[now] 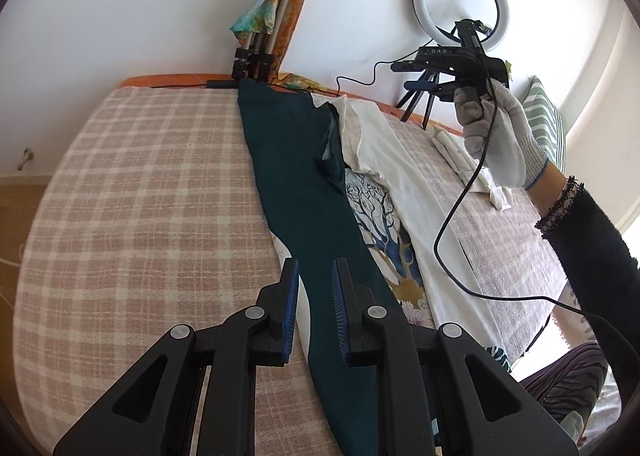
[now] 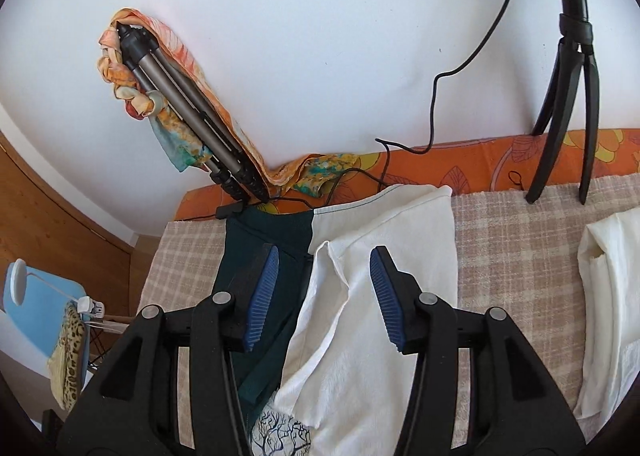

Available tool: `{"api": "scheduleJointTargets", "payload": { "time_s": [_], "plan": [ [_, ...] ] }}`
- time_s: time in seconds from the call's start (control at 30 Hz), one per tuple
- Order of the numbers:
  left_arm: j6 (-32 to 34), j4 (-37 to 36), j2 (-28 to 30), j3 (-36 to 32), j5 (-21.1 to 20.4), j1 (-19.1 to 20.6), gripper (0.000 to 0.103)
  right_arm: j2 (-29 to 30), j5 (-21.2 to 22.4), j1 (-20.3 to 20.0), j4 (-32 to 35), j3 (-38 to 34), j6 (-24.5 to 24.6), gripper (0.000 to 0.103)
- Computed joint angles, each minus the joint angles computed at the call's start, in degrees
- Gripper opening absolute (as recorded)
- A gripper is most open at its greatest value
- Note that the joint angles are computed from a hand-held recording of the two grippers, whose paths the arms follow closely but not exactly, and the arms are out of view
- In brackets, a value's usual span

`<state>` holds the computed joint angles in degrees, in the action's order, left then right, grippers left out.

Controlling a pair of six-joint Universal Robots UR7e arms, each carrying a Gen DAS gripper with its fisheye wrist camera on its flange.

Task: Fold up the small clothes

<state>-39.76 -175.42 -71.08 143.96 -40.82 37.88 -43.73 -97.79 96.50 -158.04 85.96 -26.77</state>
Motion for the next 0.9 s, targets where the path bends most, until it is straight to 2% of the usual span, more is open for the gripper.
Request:
{"api": "scheduleJointTargets", "payload": {
  "time_s": [0.03, 0.07, 0.1, 0.2, 0.53, 0.67, 0.83, 0.9],
  "plan": [
    [-0.3, 0.1, 0.1, 0.2, -0.5, -0.1, 0.025, -2.2, -0.6, -0.3, -1.3, 3.1, -0.7, 0.051],
    [-1.0, -0.1, 0.3, 0.5, -0.7, -0.3, 0.034, -4.3, -1.2, -0.6, -2.0, 5.7, -1.5, 0.051],
    [-1.7, -0.4, 0.5, 0.8, -0.7, -0.7, 0.038, -6.6, -1.7, -1.2, -2.6, 8.6, -2.4, 0.051],
    [-3.1, 0.1, 1.1, 1.5, -1.8, -1.2, 0.038, -12.7, -3.1, -2.9, -4.0, 16.7, -4.5, 0.051],
    [-12.5, -4.8, 4.0, 6.5, -11.4, -2.4, 0.038, -30.5, -0.2, -13.1, -0.5, 39.3, -11.3, 0.051],
    [-15.5, -4.0, 5.3, 7.5, -12.4, -4.5, 0.038, -34.1, -1.7, -16.2, -1.0, 46.3, -16.3, 0.051],
    [-19.2, -4.3, 5.4, 9.1, -13.2, -5.8, 0.038, -35.0, -3.4, -18.6, -0.7, 50.1, -19.5, 0.051],
    [-20.4, -5.4, 5.6, 10.0, -13.2, -6.4, 0.038, -35.2, -2.6, -19.7, -0.2, 50.5, -20.4, 0.051]
  ]
}}
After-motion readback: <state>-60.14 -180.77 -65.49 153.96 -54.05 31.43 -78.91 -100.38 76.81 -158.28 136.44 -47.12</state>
